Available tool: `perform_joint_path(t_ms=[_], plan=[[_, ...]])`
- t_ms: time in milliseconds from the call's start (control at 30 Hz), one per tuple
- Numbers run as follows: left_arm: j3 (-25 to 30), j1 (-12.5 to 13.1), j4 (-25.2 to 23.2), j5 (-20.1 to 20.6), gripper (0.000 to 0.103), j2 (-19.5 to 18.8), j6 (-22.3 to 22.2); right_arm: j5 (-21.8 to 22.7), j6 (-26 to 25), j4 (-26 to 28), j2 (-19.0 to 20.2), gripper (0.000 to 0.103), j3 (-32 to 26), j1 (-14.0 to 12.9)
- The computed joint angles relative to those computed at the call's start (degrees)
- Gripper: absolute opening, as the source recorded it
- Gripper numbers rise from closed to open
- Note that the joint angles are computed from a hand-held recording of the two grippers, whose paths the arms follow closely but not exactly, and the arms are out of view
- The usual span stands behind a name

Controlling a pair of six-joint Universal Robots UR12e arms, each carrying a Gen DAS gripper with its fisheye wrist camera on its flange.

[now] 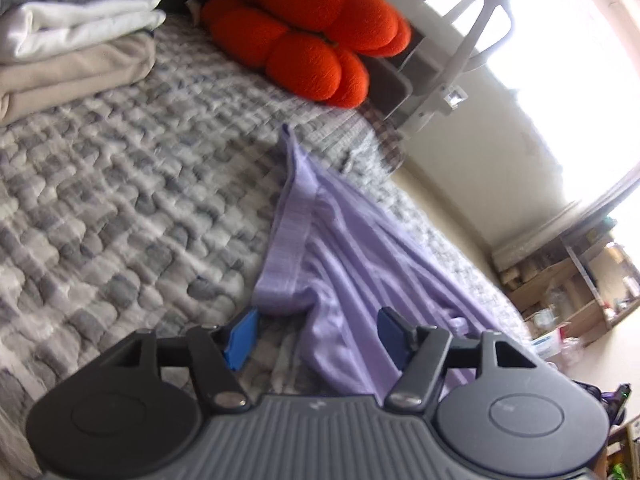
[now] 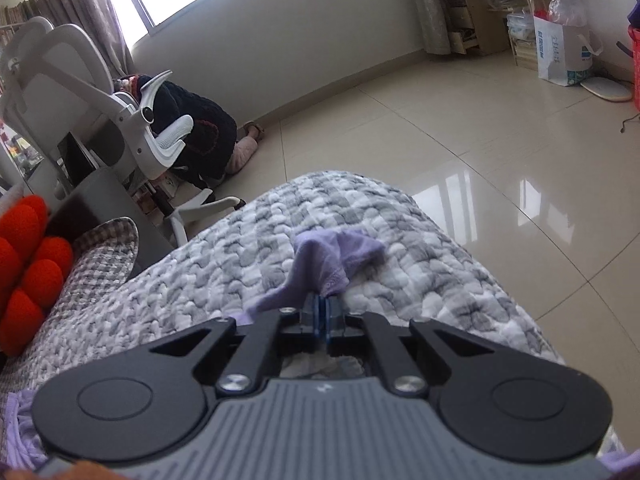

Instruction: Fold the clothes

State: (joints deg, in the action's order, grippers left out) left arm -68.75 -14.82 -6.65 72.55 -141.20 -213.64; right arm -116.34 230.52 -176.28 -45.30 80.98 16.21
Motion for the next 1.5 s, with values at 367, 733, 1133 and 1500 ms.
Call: perform_joint_path(t_ms=[367,733,1133,1500], plan=[[-4.7,-0.1,11.9,11.0,0.002,1.7,-9.2,-2.8,-1.3,-3.9,-1.5,0.003,0.9,0.7],[-11.7,1.1,12.0,10.1,0.002,4.5,-9.1,-2.9,2.2,2.6,-1.4,0.003,1.8,0.7],[-11.9,3.5,13.8,7.7,0.049,5.8,-15.8,-1.3,-0.8,-0.1,-3.2,0.015,4.3,0.1],[19.4,1.0,-16.3,3.7,0.082,-7.6,3.4,5.8,-21.5,1.2,-0.4,0.034,-2.3,0.3]])
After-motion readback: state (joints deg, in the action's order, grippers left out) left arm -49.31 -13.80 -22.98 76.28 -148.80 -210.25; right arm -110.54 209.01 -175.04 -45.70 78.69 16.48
